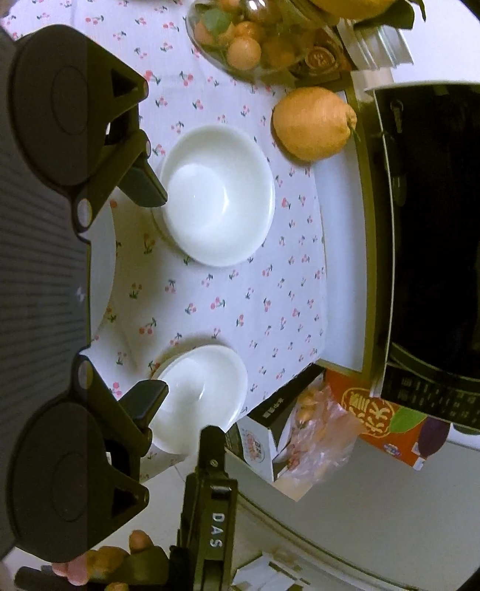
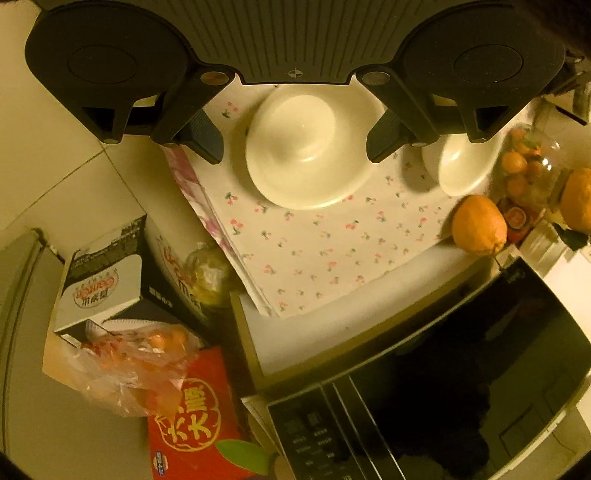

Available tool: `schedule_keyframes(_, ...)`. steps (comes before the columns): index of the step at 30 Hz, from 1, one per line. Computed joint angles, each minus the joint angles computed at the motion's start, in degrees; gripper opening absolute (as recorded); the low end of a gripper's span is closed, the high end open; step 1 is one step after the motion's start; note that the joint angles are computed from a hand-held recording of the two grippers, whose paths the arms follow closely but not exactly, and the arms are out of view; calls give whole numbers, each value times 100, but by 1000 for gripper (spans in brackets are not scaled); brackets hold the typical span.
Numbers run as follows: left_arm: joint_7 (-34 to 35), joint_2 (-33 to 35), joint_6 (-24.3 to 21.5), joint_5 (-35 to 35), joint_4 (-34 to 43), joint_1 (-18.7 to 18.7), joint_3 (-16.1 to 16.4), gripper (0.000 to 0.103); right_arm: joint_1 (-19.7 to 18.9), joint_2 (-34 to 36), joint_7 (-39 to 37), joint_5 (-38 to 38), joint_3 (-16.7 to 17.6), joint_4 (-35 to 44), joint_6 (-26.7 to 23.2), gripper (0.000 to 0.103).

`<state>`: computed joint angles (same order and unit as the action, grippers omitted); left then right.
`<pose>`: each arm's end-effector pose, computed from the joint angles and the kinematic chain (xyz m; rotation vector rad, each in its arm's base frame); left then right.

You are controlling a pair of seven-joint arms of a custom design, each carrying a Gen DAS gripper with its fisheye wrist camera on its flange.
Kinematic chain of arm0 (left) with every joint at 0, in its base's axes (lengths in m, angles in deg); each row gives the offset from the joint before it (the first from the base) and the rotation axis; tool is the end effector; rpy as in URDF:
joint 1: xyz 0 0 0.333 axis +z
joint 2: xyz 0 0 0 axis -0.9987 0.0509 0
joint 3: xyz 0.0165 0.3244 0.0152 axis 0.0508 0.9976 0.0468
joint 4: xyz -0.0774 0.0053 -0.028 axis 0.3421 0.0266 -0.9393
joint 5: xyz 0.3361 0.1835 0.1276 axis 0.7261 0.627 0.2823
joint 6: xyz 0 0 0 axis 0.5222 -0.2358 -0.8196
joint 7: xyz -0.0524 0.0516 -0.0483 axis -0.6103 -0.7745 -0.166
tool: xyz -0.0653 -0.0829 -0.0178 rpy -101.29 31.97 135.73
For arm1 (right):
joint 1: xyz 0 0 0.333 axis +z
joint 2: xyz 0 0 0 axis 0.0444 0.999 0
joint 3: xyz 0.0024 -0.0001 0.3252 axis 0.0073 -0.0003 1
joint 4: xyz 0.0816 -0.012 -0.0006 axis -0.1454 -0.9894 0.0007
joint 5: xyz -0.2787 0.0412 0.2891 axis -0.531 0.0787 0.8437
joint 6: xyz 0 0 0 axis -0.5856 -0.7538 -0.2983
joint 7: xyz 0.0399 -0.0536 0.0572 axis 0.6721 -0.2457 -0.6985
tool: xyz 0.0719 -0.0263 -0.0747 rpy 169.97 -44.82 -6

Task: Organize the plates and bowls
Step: 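Move both grippers to the cream bowl and close on its rim, then lift the cream bowl with both grippers and carry it toward the stack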

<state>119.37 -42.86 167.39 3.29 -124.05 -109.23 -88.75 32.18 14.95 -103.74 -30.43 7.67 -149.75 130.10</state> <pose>0.6575 -0.4549 0.3520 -1.0556 2.6756 -1.0700 0.5231 0.3314 0.3311 -0.8617 2.3409 -0.5912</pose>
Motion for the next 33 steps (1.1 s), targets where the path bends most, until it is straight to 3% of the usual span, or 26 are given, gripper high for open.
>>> schedule_keyframes(3, 43, 60, 35, -18, 33, -18, -48, 99, -33, 13, 62, 2, -19, -60, 170, 86)
schedule_keyframes(8, 162, 186, 113, -112, 116, -10, -179, 78, -60, -33, 729, -308, -113, -216, 475, 85)
schedule_keyframes(12, 251, 318, 52, -243, 268, -11, -287, 60, -143, -44, 1047, -422, -131, -291, 655, 58)
schedule_keyframes(15, 314, 415, 9, -293, 395, -51, -318, 52, -189, -21, 1236, -470, -145, -327, 759, 46)
schedule_keyframes(29, 188, 707, -282, -213, 832, -265, -181, 35, -213, 163, 1052, -231, -211, -251, 866, 34)
schedule_keyframes(32, 198, 751, -341, -194, 877, -270, -189, 18, -195, 203, 961, -147, -217, -215, 849, 24)
schedule_keyframes(33, 233, 778, -395, -198, 915, -259, -212, 15, -193, 222, 874, -107, -213, -194, 842, 16)
